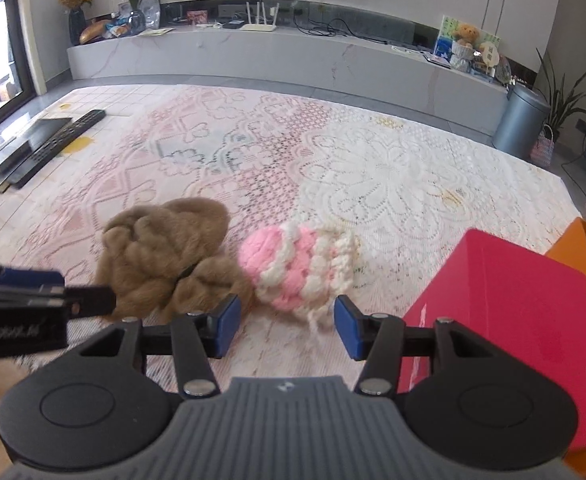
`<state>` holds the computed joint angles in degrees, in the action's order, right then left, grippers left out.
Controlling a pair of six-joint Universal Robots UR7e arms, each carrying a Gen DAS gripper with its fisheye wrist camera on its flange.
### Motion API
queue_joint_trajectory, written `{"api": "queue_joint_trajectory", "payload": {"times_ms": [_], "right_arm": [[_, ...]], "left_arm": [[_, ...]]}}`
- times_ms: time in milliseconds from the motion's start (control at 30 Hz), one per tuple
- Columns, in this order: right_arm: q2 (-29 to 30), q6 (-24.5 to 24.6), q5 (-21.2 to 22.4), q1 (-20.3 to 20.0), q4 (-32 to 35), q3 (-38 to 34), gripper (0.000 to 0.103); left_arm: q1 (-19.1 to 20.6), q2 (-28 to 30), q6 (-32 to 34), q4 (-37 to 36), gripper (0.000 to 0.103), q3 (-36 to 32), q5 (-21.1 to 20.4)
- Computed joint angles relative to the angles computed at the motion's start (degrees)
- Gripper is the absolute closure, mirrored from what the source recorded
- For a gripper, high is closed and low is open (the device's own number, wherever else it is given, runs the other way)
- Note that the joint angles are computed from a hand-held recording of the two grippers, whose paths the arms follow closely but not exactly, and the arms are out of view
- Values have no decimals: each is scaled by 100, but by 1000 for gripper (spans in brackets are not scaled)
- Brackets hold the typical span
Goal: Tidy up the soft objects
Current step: 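Move both tools back toward the brown towel and pink knitted item, then grasp the pink knitted item with the right tool while the left tool grasps the brown towel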
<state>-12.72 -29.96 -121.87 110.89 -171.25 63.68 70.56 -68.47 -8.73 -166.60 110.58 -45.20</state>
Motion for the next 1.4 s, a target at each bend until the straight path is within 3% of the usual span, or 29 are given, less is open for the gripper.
{"api": "queue_joint_trajectory", "payload": {"times_ms": [67,267,367,500,700,867,933,1100,1200,1267,1400], "right_arm": [[129,93,63,-36,74,-264,39],[560,297,91,-130,485,-1093,38],[682,548,142,-197,866,-1392,31],[738,793,289,-264,1213,-1518,21],[896,709,196,-271,1238,-1719,21],[963,361,126,-283,1007,-1679,27],[1017,133,-1,-248,844,-1679,38],[1096,-352,-139,-185,698,-1695,51],[1098,-424,-125,-179,709,-1710,57],[1029,-485,15,-189,874,-1681,69],[939,-510,76,-173,1143,-1703,76]], "left_arm": [[63,75,-25,-17,32,-109,-70],[233,356,-261,-54,30,-473,-214],[307,464,-399,-141,30,-626,-273],[303,664,-228,-129,30,-823,-62],[395,736,-190,-293,26,-829,-146],[456,750,-212,-394,23,-826,-326],[462,764,-136,-483,25,-810,-335],[414,817,205,-733,38,-755,-284],[367,832,357,-806,46,-728,-188],[348,832,451,-865,52,-704,-140],[306,819,597,-1002,63,-647,-77]]}}
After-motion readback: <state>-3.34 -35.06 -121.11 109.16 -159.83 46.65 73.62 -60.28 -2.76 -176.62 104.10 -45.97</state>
